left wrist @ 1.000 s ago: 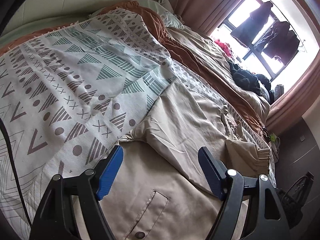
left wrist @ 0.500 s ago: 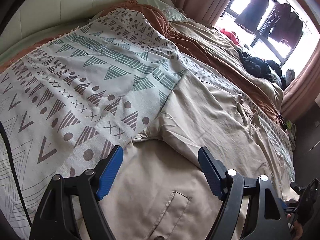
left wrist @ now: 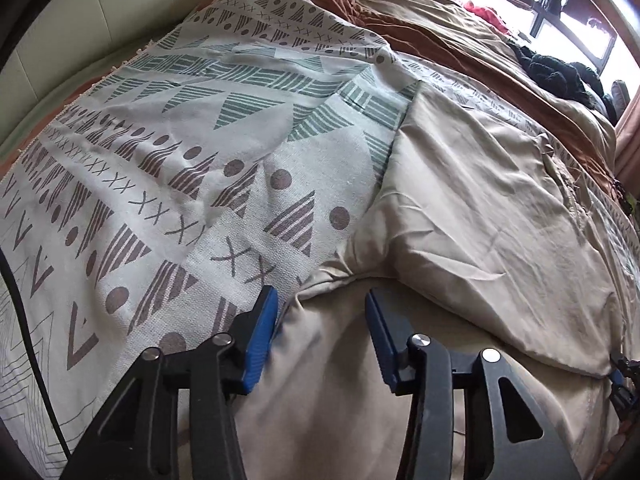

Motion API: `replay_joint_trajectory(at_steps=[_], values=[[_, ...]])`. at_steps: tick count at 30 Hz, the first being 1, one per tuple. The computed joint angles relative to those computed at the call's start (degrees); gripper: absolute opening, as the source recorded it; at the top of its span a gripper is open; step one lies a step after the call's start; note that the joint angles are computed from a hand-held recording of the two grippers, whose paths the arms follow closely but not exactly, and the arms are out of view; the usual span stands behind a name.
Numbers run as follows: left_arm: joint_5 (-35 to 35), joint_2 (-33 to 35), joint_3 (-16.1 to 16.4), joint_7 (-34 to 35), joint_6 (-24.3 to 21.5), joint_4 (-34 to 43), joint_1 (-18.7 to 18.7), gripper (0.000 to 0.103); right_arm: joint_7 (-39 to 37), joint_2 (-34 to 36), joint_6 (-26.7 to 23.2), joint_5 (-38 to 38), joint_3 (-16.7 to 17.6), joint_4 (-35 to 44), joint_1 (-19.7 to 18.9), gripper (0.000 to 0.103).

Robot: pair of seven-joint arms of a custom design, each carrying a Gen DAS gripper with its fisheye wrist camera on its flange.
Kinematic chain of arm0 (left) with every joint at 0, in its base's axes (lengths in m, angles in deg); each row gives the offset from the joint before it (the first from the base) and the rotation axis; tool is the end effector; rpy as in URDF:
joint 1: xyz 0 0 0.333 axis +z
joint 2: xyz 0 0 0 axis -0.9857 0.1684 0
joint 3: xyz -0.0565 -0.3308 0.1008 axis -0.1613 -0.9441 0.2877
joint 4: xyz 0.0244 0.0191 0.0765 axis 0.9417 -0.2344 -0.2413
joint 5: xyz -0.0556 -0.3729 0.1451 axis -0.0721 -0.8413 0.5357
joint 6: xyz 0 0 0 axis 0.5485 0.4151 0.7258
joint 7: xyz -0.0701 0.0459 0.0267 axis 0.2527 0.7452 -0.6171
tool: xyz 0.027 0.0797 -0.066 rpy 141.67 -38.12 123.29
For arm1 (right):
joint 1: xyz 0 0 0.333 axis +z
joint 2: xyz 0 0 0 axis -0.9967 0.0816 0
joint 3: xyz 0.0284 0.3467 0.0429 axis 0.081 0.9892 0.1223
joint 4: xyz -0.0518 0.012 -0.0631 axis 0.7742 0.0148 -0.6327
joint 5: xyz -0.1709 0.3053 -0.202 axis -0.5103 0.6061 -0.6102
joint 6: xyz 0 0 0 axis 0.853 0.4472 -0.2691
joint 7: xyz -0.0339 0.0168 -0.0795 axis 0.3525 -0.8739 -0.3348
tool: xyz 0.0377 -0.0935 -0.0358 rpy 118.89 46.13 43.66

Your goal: Fold large clothes

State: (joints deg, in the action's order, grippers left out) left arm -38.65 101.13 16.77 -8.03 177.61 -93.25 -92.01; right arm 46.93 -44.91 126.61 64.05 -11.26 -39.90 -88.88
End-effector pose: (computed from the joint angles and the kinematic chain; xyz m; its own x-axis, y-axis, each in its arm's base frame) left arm 0.6684 -0.1499 0.3069 0.3843 -0.9114 0.1474 -0.7598 -0.4029 -0.5103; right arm 0.7063 0.1954 0.3255 -0.2765 -0.6636 -0.6951 -0.6847 0.6436 -0.3421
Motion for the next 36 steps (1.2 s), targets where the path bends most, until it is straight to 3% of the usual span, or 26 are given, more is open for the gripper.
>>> replay_joint_trajectory(at_steps=[4, 9, 12, 13, 15, 16, 17, 18, 19, 20, 23, 28, 31, 33, 36], values=[[1.89, 0.71, 1.75, -2.46, -1.87, 0.94, -1.33, 0.038, 1.2, -0.5, -0.17, 0.04, -5.44, 1.18, 3.72, 0.017], [3.61, 1.1, 2.14, -5.9, -3.94, 2.04, -1.78, 0.038, 2.54, 1.55, -0.64, -2.31, -5.31, 3.73, 3.57, 0.018], [2.72, 0.49, 0.58, -6.0, -5.05, 2.33, -0.81, 0.039, 1.6, -1.62, -1.87, 0.21, -5.28, 0.34, 3.52, 0.019], [1.98, 0.06, -0.07, -5.97, -4.9, 1.96, -0.28, 0.039, 1.85, -2.77, -1.83, 0.53, -5.8, -0.91, 3.75, 0.025], [1.31, -1.12, -0.35, -7.28, -4.6, 0.85, -0.15, 0.039, 1.14, -5.77, 2.1, 1.65, -4.21, -5.5, 2.24, 0.056], [1.94, -1.91, 0.16, -8.71, -4.92, 0.27, -0.78, 0.043, 1.48, -6.75, 3.93, 1.43, -3.31, -7.07, 1.52, 0.083], [3.42, -2.79, 1.02, -10.77, -5.14, -0.33, -1.72, 0.058, 2.08, -7.7, 5.59, 0.83, -2.44, -8.63, 0.68, 0.09], [5.25, -3.71, 1.73, -12.97, -4.54, -1.17, -2.36, 0.069, 2.65, -8.48, 6.67, -0.02, -1.51, -9.94, -0.36, 0.09], [8.0, -4.87, 2.8, -16.21, -2.94, -2.33, -3.21, 0.09, 3.36, -9.35, 7.7, -0.7, -1.01, -11.35, -0.93, 0.09], [10.33, -5.69, 3.41, -18.96, -1.97, -3.03, -3.72, 0.096, 4.15, -10.46, 8.68, -0.96, -1.47, -12.7, -0.76, 0.09], [15.92, -8.05, 3.53, -25.13, -0.51, -4.42, -4.22, 0.096, 5.49, -14.59, 11.09, 1.18, -8.29, -16.85, 5.08, 0.09], [20.7, -10.02, 0.55, -28.88, -0.17, -4.59, -3.27, 0.096, 4.31, -20.81, 15.37, 7.71, -20.13, -23.65, 15.87, 0.09], [23.5, -10.41, -0.92, -30.48, 0.71, -4.03, -3.09, 0.096, 2.08, -24.29, 19.2, 13.05, -25.48, -28.31, 20.93, 0.09], [24.53, -10.2, -2.0, -29.83, 0.46, -3.08, -3.29, 0.096, 0.6, -25.93, 21.91, 16.04, -26.9, -30.76, 22.21, 0.089], [25.19, -9.61, -3.18, -28.88, 1.1, -1.87, -3.55, 0.096, -0.88, -27.68, 24.65, 19.26, -27.42, -33.5, 22.06, 0.078]])
